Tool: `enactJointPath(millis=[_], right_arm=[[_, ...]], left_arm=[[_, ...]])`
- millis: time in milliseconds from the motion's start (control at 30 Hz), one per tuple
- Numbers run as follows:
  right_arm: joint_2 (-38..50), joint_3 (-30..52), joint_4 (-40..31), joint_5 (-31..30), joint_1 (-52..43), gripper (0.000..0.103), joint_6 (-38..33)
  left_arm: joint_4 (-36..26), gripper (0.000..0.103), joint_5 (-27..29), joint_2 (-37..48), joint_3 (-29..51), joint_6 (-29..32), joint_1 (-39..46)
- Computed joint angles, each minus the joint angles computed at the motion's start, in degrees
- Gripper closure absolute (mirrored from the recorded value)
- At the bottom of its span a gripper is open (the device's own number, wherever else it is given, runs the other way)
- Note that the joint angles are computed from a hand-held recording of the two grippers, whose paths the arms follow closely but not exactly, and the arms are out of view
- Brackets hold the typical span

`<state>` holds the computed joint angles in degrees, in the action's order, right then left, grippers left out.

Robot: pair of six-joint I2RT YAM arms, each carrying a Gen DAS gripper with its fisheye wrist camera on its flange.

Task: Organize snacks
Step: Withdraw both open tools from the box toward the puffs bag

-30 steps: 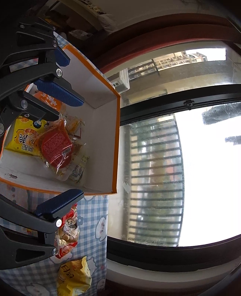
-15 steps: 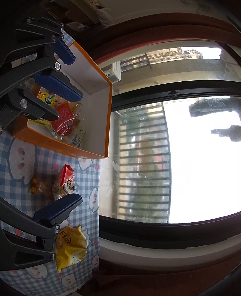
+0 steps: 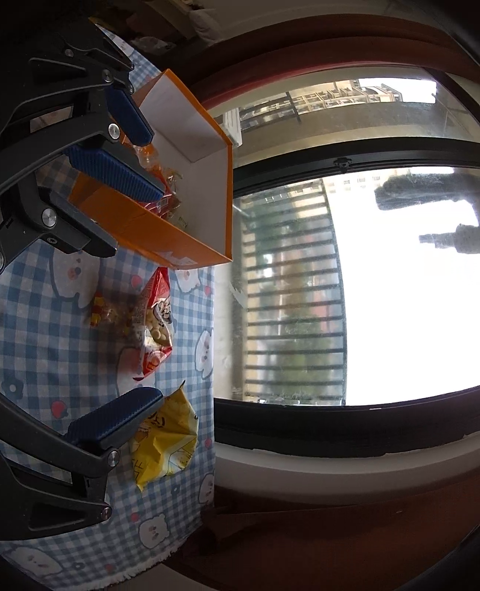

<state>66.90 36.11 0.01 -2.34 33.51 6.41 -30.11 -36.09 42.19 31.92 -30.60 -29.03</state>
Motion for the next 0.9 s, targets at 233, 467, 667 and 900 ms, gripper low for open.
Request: enactJointPath(millis=[233, 467, 667, 900], right_arm=[[-0.08, -4.8, 3.81, -5.28, -6.66, 0.001, -2.63], [3.22, -7.51, 8.15, -8.98, -11.79, 0.002, -5.47], [9.94, -7.45, 11.56, -11.09, -14.51, 0.002, -7.01], [18.8, -4.65, 12.84, -13.45, -15.26, 0.002, -7.73]], left_arm=[[5.9, 0.007, -4.99, 7.38, -1.63, -2.16, -6.6], [10.33, 0.006, -3.13, 14.55, -1.84, -3.11, -6.92], [15.59, 0.005, 1.62, 21.45, -2.55, -2.62, -4.33], [17.79, 0.005, 4.57, 27.5, -2.17, -2.57, -0.55]])
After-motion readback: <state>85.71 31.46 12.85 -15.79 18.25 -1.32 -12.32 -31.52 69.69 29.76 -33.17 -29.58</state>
